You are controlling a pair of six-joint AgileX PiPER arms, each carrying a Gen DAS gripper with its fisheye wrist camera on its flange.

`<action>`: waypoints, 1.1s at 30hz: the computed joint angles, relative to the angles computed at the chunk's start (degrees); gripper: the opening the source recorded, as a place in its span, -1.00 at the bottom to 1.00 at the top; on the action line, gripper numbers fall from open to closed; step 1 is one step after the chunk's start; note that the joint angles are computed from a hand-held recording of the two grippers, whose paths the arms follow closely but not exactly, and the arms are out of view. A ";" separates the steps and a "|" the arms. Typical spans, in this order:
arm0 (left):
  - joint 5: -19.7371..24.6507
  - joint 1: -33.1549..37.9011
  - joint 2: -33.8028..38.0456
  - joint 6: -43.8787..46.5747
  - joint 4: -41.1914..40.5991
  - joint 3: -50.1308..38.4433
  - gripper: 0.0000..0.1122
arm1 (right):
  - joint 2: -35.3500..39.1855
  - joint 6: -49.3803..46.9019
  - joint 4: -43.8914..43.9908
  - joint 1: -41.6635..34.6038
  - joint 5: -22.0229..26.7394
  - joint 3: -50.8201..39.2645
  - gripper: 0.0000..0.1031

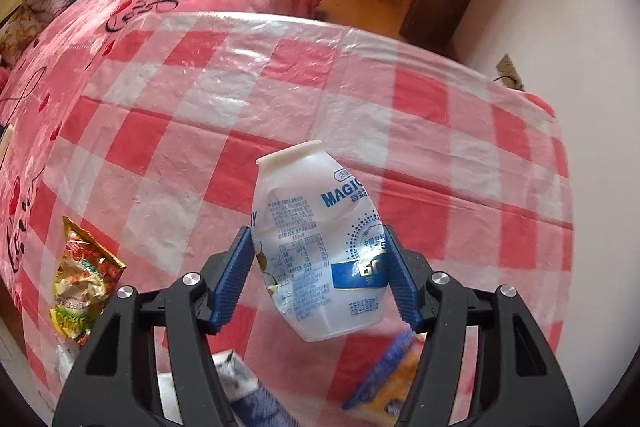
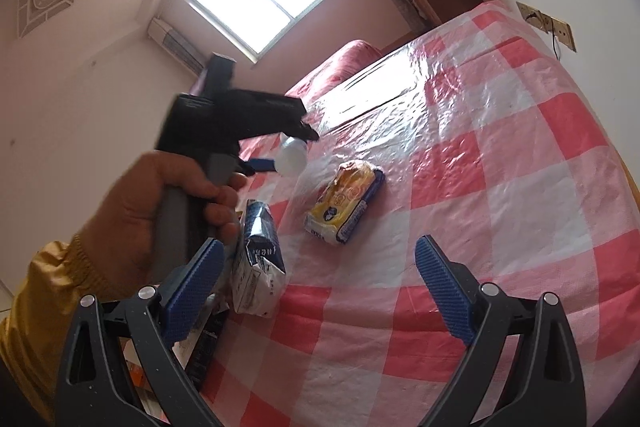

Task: Collect trash
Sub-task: 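Grasp the grey plastic bag with the right tool while the left tool holds the bottle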

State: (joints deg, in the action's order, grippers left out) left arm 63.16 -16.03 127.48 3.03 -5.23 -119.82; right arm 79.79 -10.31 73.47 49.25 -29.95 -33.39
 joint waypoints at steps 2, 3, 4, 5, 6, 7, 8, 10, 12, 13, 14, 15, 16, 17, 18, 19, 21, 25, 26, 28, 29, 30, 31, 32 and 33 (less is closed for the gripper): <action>-1.76 0.45 -3.24 2.22 -1.58 3.91 0.14 | 0.53 -2.35 1.81 -0.28 0.75 -0.81 0.85; -2.54 0.62 -4.55 2.98 -2.12 5.53 0.14 | 0.97 -4.17 3.21 -0.62 1.52 -1.45 0.85; -3.46 0.84 -6.23 4.05 -2.82 7.47 0.14 | 1.23 -5.06 3.64 -1.16 2.26 -1.83 0.85; -4.75 1.25 -8.39 5.67 -3.73 10.04 0.14 | 1.68 -6.16 4.33 -1.37 2.80 -2.31 0.85; -5.74 1.53 -10.08 6.92 -4.45 11.94 0.14 | 2.05 -7.53 5.28 -1.45 3.15 -2.79 0.85; -6.44 1.90 -11.58 8.17 -5.19 13.53 0.14 | 2.44 -8.63 5.82 -1.59 3.69 -3.25 0.85; -7.07 2.36 -12.77 9.38 -5.93 14.90 0.14 | 2.80 -9.07 5.79 -1.61 4.10 -3.55 0.85; -8.84 3.73 -16.48 12.74 -7.99 19.10 0.14 | 3.69 -10.48 5.44 -1.56 5.04 -4.51 0.85; -10.30 5.31 -19.79 16.23 -9.88 22.94 0.15 | 4.82 -14.24 7.07 -1.25 5.99 -6.10 0.85; -10.87 6.04 -21.34 17.67 -10.64 24.65 0.14 | 5.23 -16.09 8.04 -1.13 6.45 -6.70 0.85; -11.47 7.30 -23.33 19.83 -11.85 26.77 0.14 | 5.86 -19.30 9.92 -0.87 6.94 -7.77 0.85; -11.89 8.43 -24.97 21.49 -12.86 28.42 0.14 | 6.49 -21.71 11.24 -0.43 7.03 -8.64 0.85; -12.08 9.42 -26.19 22.83 -13.69 29.61 0.15 | 6.94 -23.59 12.38 -0.12 7.07 -9.29 0.85; -12.32 11.16 -27.98 25.12 -15.20 31.47 0.15 | 7.64 -26.58 14.25 0.33 7.15 -10.30 0.85; -12.20 12.45 -29.16 26.57 -16.10 32.56 0.15 | 8.27 -28.82 15.66 0.85 6.98 -11.13 0.84; -12.19 13.82 -30.25 28.09 -16.96 33.79 0.15 | 8.86 -30.75 16.92 1.42 6.53 -11.92 0.85; -12.00 17.05 -32.32 31.55 -18.92 36.43 0.15 | 10.24 -33.22 18.50 2.42 5.49 -13.51 0.84; -11.74 23.63 -35.26 38.07 -22.47 41.48 0.15 | 12.41 -36.84 21.21 2.67 6.96 -15.88 0.84; -11.49 24.89 -35.51 39.30 -23.00 42.20 0.15 | 13.19 -34.84 19.62 2.37 8.07 -16.40 0.84; -11.34 27.74 -36.13 42.22 -24.08 44.29 0.15 | 13.69 -27.08 13.05 1.35 11.31 -16.18 0.84; -11.30 28.92 -36.34 43.43 -24.63 45.12 0.15 | 14.02 -24.42 10.70 1.06 12.36 -16.37 0.84; -11.16 30.30 -36.39 44.88 -25.36 45.96 0.15 | 14.48 -19.92 6.61 0.80 13.50 -16.48 0.84; -11.00 31.26 -36.40 45.88 -26.00 46.50 0.15 | 14.78 -17.71 4.67 0.72 13.96 -16.71 0.84; -10.68 32.65 -36.26 47.19 -26.87 47.00 0.15 | 15.11 -13.87 1.35 0.55 14.53 -16.79 0.84; -10.85 33.42 -36.23 48.04 -27.40 47.58 0.15 | 15.48 -11.34 -0.57 0.43 14.93 -16.99 0.84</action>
